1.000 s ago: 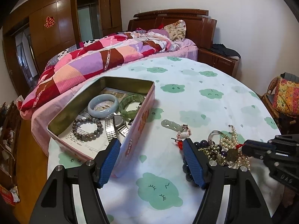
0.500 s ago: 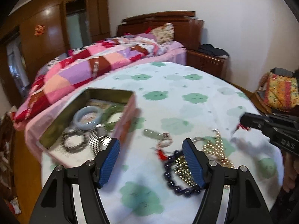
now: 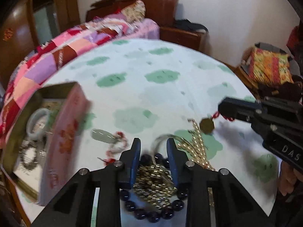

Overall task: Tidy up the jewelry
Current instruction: 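Grasp the silver bangle with the left tool while the right tool grasps a red knotted charm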

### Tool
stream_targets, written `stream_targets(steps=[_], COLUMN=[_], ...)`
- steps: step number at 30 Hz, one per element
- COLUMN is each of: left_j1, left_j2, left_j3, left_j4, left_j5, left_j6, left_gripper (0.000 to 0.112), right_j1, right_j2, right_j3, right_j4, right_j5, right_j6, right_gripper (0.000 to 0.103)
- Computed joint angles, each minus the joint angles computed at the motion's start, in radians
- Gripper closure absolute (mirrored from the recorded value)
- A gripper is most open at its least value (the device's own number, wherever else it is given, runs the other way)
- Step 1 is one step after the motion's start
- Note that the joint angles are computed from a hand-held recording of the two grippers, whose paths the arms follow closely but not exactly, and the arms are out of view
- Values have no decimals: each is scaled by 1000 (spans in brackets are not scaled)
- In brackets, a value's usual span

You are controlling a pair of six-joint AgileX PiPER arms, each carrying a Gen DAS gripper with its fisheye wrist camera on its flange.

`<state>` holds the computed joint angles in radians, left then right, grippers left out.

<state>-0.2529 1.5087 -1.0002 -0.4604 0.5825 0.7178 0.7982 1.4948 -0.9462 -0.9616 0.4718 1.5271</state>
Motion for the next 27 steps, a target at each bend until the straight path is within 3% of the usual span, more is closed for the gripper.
stream_targets(steps=[1,3,4,13,18,27], left_j1=[-3,-2,8,169,213,197], left_j2=[1,-13,-22,-136,-208,-213], left_j3=[6,22,23,23,17,-2], left_j4=[11,9,-13,-275,-370,-324], left_j5=[-13,-31,-19,87,92,62], left_j6=[-9,4,27,216,283,251], left_gripper=[84,106,109,108,108,108], right_j1=[-1,-1,-1,2,15,25], right_j2=[0,1,1,3,4,-9], right_j3=[1,2,2,4,9,-3], right_j4=[1,0,0,-14,-50,-46], right_j5=[-2,-4,-4,-3,0,13], right_j6=[0,1,1,16,55,44], right_gripper=[96,96,96,95,95,95])
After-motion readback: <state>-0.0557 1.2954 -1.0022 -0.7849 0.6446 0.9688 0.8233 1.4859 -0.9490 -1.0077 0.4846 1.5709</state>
